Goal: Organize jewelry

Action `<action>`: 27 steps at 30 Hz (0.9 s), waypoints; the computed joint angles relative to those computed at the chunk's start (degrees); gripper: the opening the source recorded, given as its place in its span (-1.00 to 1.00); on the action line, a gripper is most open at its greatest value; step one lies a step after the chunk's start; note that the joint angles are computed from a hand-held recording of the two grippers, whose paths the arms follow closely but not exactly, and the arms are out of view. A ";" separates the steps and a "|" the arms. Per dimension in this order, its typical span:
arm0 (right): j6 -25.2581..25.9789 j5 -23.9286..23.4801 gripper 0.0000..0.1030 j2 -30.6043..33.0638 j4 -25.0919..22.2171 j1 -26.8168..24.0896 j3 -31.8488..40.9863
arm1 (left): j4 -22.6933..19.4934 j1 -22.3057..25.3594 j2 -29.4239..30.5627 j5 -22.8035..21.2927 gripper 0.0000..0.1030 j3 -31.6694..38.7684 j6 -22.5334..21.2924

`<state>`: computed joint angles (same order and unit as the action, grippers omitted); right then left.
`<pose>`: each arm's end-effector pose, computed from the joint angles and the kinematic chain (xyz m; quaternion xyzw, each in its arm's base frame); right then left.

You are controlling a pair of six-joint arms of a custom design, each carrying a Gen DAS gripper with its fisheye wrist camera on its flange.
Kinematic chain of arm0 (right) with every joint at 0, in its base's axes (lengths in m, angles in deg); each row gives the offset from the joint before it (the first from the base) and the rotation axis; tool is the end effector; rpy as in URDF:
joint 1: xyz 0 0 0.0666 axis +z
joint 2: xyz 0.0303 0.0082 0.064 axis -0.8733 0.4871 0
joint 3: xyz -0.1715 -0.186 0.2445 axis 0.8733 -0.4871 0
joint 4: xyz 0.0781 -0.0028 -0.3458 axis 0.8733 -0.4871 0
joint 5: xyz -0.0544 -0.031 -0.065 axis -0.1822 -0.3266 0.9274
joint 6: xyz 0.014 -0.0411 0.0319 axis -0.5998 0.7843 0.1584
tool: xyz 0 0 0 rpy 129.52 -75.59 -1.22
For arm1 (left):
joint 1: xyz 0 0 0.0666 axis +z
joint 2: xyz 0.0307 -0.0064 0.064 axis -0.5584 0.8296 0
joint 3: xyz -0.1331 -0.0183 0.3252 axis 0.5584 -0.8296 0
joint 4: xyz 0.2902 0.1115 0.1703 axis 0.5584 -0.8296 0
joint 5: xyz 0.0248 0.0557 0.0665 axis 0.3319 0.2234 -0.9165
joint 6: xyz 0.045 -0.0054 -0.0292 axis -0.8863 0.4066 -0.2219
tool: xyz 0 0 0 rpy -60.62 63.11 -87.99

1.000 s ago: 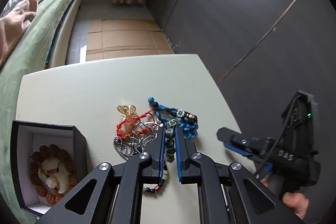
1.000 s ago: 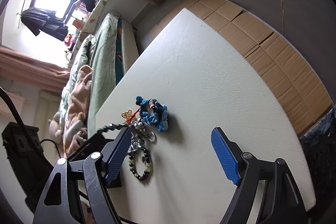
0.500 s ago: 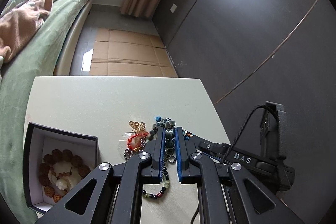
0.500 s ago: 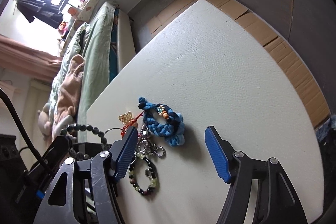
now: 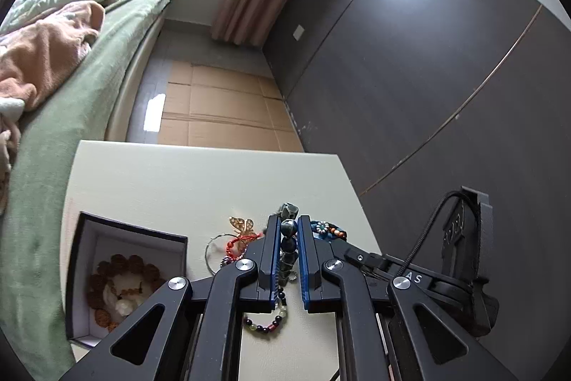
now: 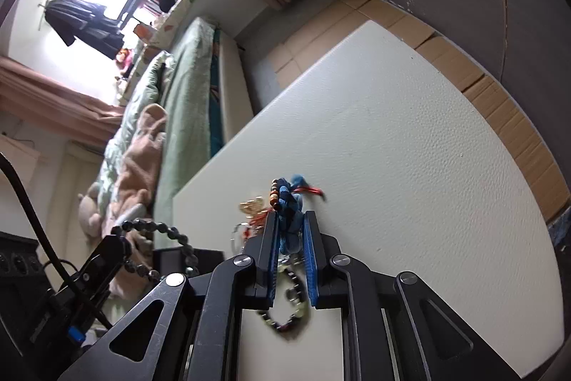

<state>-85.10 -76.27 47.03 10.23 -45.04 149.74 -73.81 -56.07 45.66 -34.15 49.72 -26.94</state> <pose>0.4210 0.1259 0.5108 0.2639 0.8818 0.2919 0.2599 0.4897 -0.2141 0.5582 0.1135 0.9061 -0.2905 0.2857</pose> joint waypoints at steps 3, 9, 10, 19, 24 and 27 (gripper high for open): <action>-1.10 0.31 -0.72 -1.20 1.68 0.78 -0.49 | 0.47 0.55 -1.51 -0.61 -0.81 -1.00 -0.05; -2.13 0.22 -0.72 -2.93 6.33 2.95 -1.36 | 1.21 2.12 -4.22 -2.64 -0.81 -2.92 0.25; -2.17 -0.11 -0.72 -2.99 7.31 3.38 -1.35 | 1.42 2.47 -4.87 -3.08 -0.81 -3.86 0.27; 0.41 -0.85 -0.72 -0.21 9.04 6.96 2.33 | -1.84 6.57 -5.62 -4.18 -0.81 -7.39 1.73; 1.68 -2.17 -0.72 2.00 9.49 8.89 4.39 | -6.57 8.56 -3.49 -2.71 -0.26 -4.06 3.36; 1.88 -3.02 -0.72 3.21 10.04 9.92 5.36 | -1.95 9.48 -6.49 -4.28 0.42 -8.23 4.65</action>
